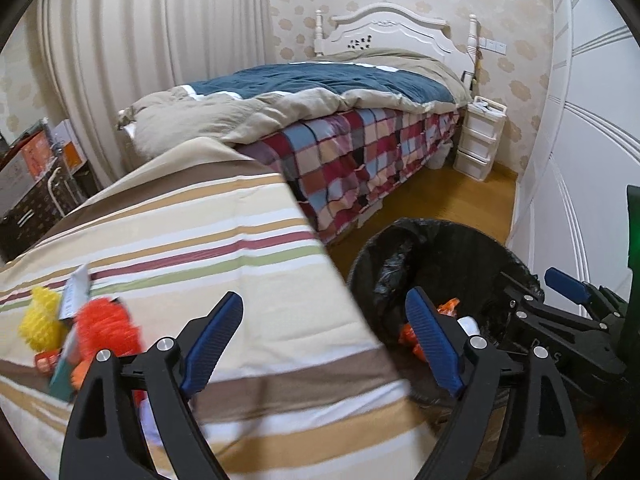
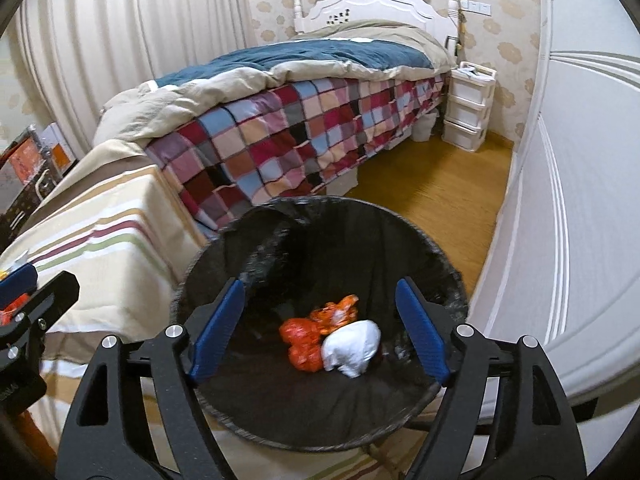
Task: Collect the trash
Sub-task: 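Return both tools to the bed and grasp the purple cloth with right tool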
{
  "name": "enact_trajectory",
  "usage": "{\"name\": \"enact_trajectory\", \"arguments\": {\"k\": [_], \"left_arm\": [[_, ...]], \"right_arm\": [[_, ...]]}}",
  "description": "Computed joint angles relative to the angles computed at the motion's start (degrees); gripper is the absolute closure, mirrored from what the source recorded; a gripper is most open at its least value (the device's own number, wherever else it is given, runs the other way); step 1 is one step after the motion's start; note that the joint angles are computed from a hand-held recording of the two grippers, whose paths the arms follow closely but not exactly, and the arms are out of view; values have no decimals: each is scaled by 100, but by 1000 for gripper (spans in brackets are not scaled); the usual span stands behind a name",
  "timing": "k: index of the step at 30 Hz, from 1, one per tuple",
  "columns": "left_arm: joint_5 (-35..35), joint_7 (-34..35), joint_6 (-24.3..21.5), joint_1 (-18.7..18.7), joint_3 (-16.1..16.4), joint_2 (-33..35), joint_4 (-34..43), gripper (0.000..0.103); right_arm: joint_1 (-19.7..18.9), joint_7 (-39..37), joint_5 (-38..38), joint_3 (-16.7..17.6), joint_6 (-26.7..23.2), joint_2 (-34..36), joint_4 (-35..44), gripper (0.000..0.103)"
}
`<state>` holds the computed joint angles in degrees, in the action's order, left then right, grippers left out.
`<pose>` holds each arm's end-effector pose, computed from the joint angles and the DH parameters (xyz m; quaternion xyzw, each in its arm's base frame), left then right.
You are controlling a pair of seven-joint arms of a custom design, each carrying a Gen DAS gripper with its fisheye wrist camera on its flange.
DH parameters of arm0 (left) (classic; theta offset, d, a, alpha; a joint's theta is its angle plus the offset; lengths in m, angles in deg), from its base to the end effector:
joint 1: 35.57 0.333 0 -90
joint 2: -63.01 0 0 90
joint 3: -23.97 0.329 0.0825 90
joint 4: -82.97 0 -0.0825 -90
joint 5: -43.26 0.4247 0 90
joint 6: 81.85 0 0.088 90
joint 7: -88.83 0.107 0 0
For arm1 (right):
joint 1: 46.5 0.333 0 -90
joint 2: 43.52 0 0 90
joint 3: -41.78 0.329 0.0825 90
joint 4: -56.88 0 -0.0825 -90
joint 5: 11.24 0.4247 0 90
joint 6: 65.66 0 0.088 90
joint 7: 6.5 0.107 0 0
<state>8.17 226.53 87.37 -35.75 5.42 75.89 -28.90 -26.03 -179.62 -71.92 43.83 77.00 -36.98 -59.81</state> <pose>0.6595 -0.1696 0.4411 -0.4407 0.7999 -0.3498 0.2086 0.5870 0.2476 0.4130 -0.4564 0.7968 -0.3189 0.2349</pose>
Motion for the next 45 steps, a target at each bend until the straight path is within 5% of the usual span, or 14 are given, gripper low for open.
{"name": "enact_trajectory", "arguments": {"k": [12, 23, 40, 45], "left_arm": [[-578, 326, 137, 263, 367, -473, -496, 19], [-107, -393, 204, 473, 863, -531, -710, 19], [260, -893, 110, 954, 937, -390, -648, 19], [241, -909, -33, 1029, 907, -317, -547, 19]], "right_arm": [[442, -442, 149, 105, 142, 410, 624, 26], [963, -1318, 639, 30, 323, 1058, 1503, 26], [1667, -3148, 2034, -321, 22, 2357, 3272, 26], [1683, -3498, 2385, -360, -21, 2440, 3366, 47]]}}
